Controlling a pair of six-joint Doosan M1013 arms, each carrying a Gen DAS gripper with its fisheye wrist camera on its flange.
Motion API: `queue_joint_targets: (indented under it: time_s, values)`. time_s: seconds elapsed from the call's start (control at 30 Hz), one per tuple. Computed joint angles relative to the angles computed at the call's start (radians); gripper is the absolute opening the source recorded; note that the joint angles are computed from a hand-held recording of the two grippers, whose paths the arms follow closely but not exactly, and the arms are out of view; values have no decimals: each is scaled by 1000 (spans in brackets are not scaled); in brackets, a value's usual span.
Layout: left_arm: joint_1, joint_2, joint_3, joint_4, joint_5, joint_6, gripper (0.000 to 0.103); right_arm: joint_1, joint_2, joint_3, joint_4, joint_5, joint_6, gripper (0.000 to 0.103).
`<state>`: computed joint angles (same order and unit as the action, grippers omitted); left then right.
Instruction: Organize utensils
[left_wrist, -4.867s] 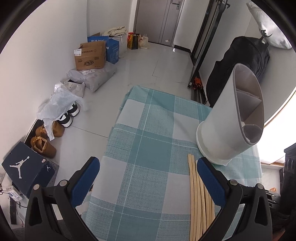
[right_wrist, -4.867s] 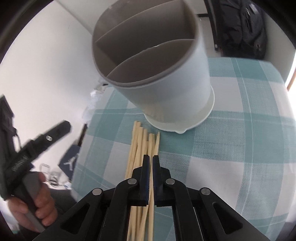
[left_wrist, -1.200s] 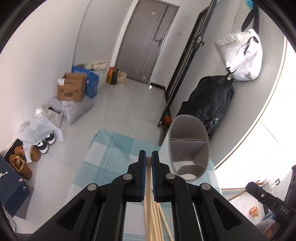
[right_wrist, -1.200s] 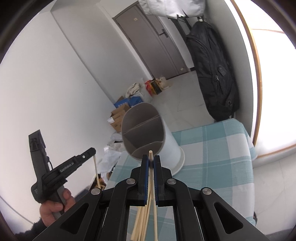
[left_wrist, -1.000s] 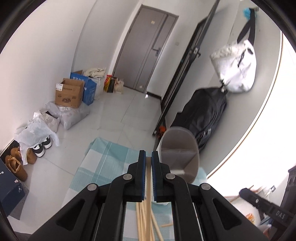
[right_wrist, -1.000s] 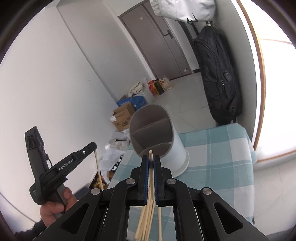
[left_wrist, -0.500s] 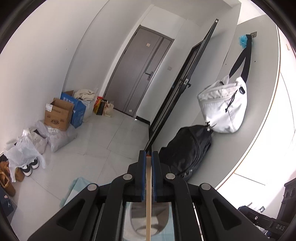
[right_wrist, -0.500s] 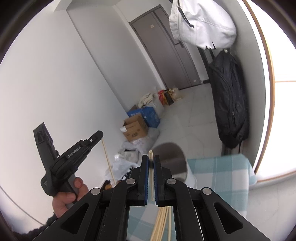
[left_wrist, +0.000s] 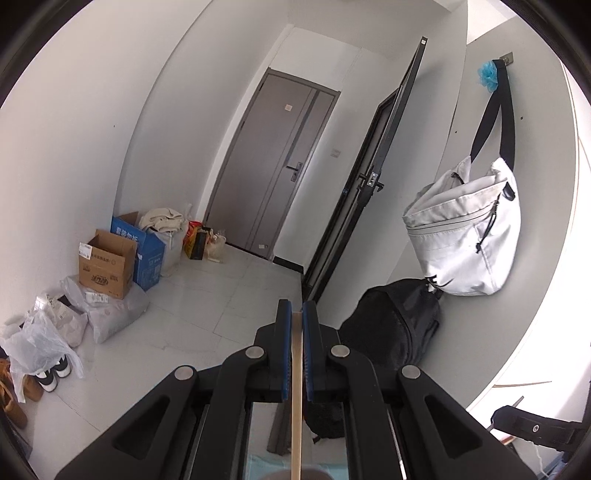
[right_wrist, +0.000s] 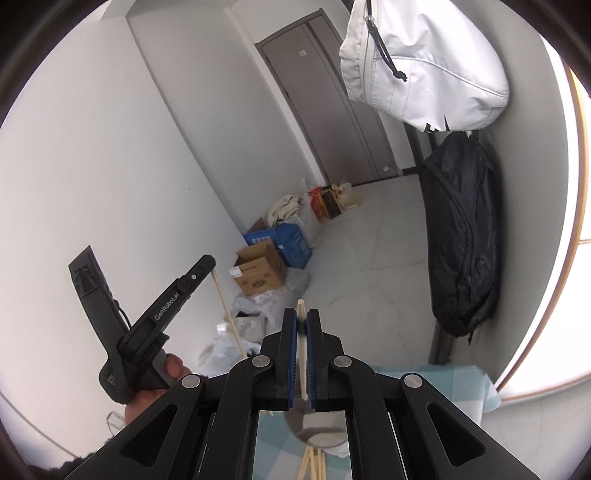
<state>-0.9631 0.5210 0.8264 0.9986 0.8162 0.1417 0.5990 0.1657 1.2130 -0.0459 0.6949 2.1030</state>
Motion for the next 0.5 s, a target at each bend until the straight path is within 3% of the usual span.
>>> queue_joint_targets:
  time_s: [0.37,0.5]
  values:
    - [1,45,-16,102,19,-5,2,-9,75,-66,24,60,-65,4]
    - [3,38,7,77,-10,25,2,-4,98,-84,22,95,-85,4]
